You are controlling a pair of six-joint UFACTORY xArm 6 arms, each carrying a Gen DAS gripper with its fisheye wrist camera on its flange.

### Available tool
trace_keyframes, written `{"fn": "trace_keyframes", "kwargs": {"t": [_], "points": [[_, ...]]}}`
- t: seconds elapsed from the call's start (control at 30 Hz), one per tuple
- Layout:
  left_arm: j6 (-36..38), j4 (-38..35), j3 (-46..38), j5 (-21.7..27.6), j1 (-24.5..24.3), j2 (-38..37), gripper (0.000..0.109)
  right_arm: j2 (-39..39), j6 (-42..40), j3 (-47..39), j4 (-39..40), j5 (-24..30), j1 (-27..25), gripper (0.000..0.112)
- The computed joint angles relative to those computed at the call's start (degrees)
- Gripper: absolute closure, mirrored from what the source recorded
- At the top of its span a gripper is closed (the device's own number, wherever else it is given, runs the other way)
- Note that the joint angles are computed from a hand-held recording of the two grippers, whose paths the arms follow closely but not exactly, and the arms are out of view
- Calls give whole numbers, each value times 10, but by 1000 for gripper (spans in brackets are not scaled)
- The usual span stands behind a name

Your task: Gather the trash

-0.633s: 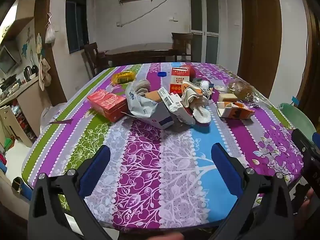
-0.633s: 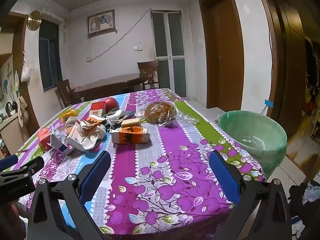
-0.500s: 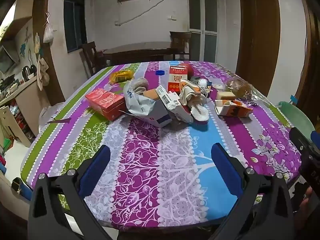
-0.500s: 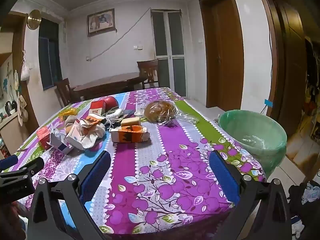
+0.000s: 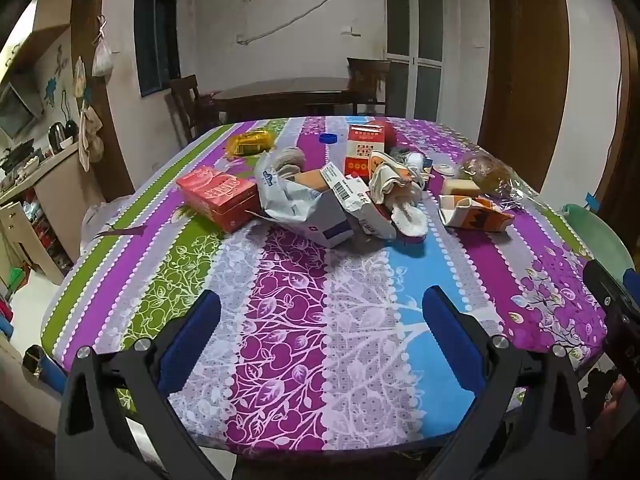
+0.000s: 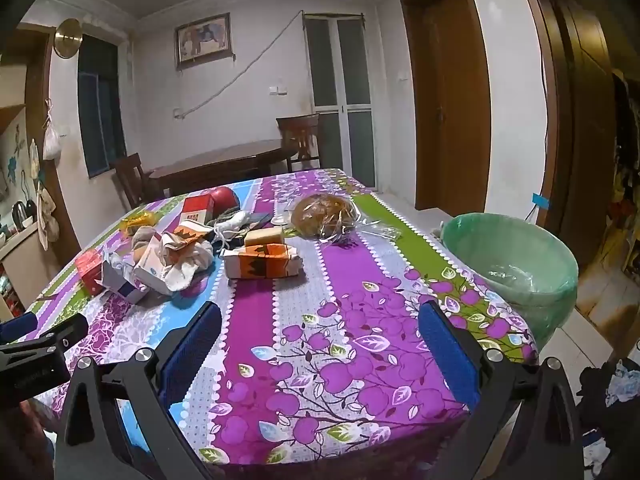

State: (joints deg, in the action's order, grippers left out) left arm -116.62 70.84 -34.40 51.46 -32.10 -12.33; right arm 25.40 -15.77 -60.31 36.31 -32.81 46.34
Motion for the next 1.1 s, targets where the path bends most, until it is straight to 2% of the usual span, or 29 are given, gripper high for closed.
{"fn": "trace_keyframes", "kwargs": {"t": [0.23, 0.5, 1.1], "points": [[-1, 1, 0, 9, -4, -1, 11, -9, 54, 28, -78, -13, -9, 14], [4, -8, -3, 22, -11, -1, 11, -21, 148, 48, -188, 2, -32, 14], [9, -16, -7, 35, -17, 1, 11, -17, 174, 47, -241, 22, -41, 14]]}}
